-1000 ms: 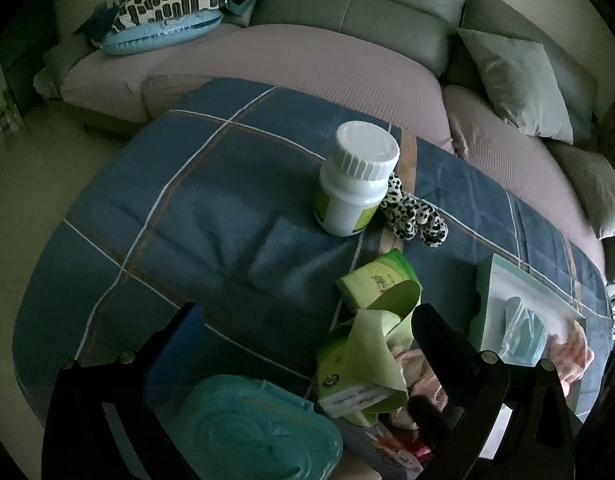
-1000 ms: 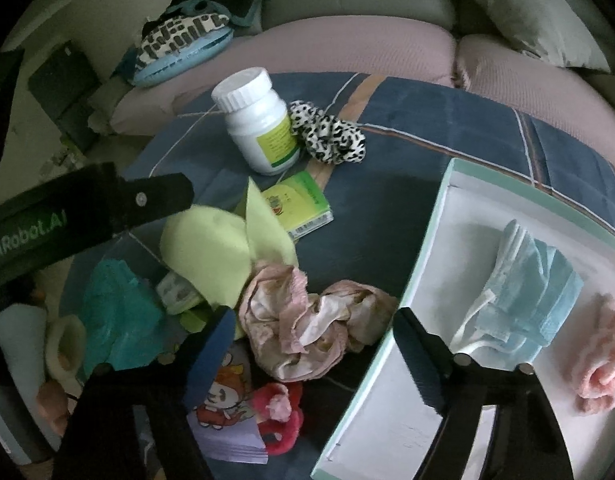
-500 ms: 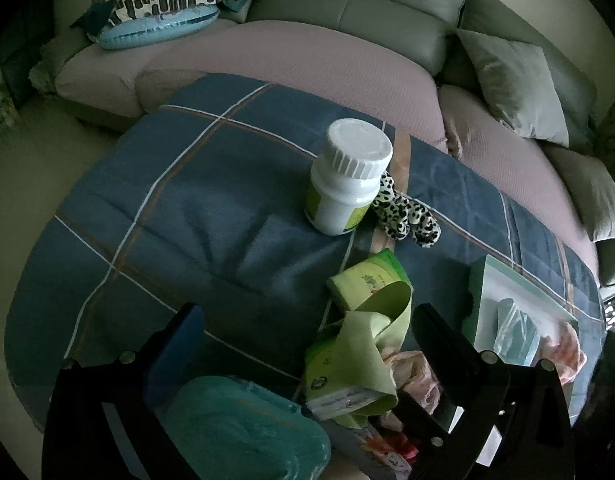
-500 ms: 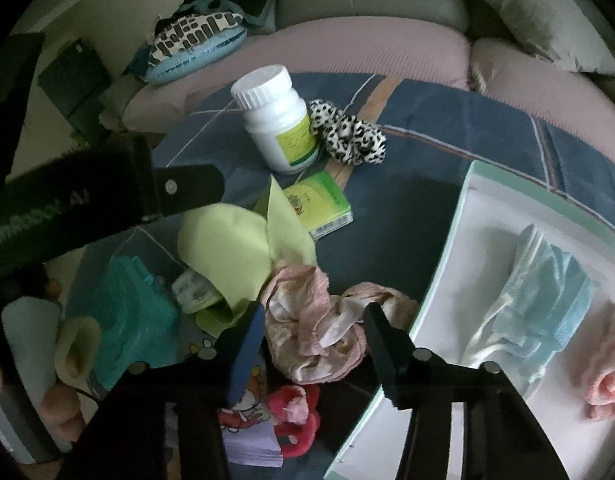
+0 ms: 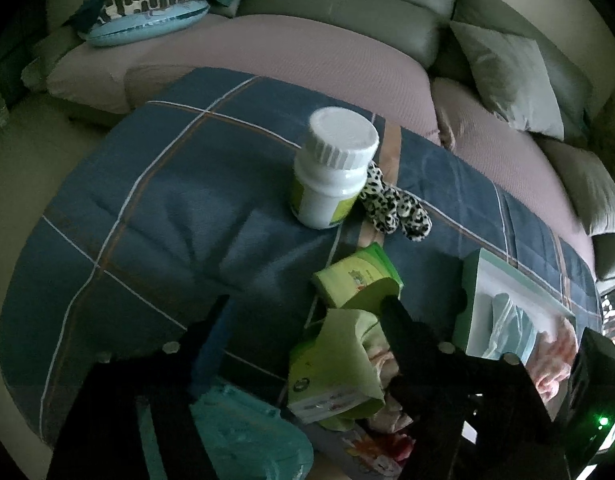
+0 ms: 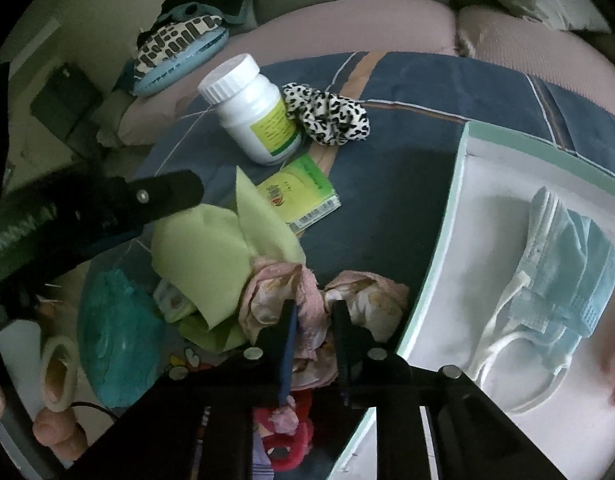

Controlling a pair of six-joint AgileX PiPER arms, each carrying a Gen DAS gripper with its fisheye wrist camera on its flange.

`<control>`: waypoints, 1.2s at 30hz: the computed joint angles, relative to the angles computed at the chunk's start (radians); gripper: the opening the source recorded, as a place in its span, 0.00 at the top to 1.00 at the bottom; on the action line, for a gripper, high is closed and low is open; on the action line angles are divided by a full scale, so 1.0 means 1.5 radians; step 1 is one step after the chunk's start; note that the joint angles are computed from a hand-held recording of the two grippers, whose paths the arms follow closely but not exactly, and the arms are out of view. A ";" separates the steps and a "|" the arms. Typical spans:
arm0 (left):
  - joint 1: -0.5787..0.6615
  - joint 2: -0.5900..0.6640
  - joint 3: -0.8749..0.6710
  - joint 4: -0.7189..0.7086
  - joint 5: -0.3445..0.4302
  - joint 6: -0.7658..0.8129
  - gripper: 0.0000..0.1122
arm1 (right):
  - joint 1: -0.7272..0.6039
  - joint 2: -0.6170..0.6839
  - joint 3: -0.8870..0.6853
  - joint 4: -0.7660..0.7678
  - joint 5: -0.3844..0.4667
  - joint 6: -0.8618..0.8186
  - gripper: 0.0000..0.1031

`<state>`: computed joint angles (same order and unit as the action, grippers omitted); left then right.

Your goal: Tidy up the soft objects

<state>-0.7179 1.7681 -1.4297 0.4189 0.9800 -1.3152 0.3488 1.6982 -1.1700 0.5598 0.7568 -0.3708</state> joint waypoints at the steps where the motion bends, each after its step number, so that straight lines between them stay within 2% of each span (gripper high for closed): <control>1: 0.000 0.001 -0.001 -0.003 -0.004 0.006 0.41 | 0.001 0.000 0.001 0.001 -0.001 0.000 0.82; 2: 0.001 0.001 -0.001 -0.008 -0.010 0.013 0.49 | 0.001 -0.001 0.002 0.002 -0.002 0.000 0.82; 4: 0.000 0.002 -0.002 -0.016 -0.021 0.024 0.55 | -0.001 -0.001 0.003 0.003 -0.001 -0.003 0.82; 10: -0.007 0.024 -0.028 -0.036 -0.027 0.063 0.61 | -0.008 0.005 -0.001 0.009 0.002 -0.012 0.82; 14: -0.008 0.043 -0.048 -0.050 -0.027 0.092 0.69 | -0.010 0.011 -0.004 0.011 0.003 -0.014 0.82; 21: -0.002 0.089 -0.090 -0.074 -0.021 0.134 0.72 | -0.009 0.013 -0.006 0.012 0.006 -0.013 0.82; 25: -0.001 0.107 -0.107 -0.075 -0.009 0.145 0.81 | -0.011 0.017 -0.010 0.014 0.010 -0.014 0.82; 29: 0.005 0.109 -0.103 -0.084 -0.025 0.151 0.90 | -0.015 0.018 -0.012 0.017 0.017 -0.016 0.82; 33: 0.006 0.105 -0.097 -0.089 -0.041 0.156 0.92 | -0.021 0.021 -0.016 0.020 0.021 -0.022 0.82; 36: 0.007 0.104 -0.092 -0.089 -0.049 0.152 0.93 | -0.024 0.018 -0.012 0.023 0.016 -0.025 0.85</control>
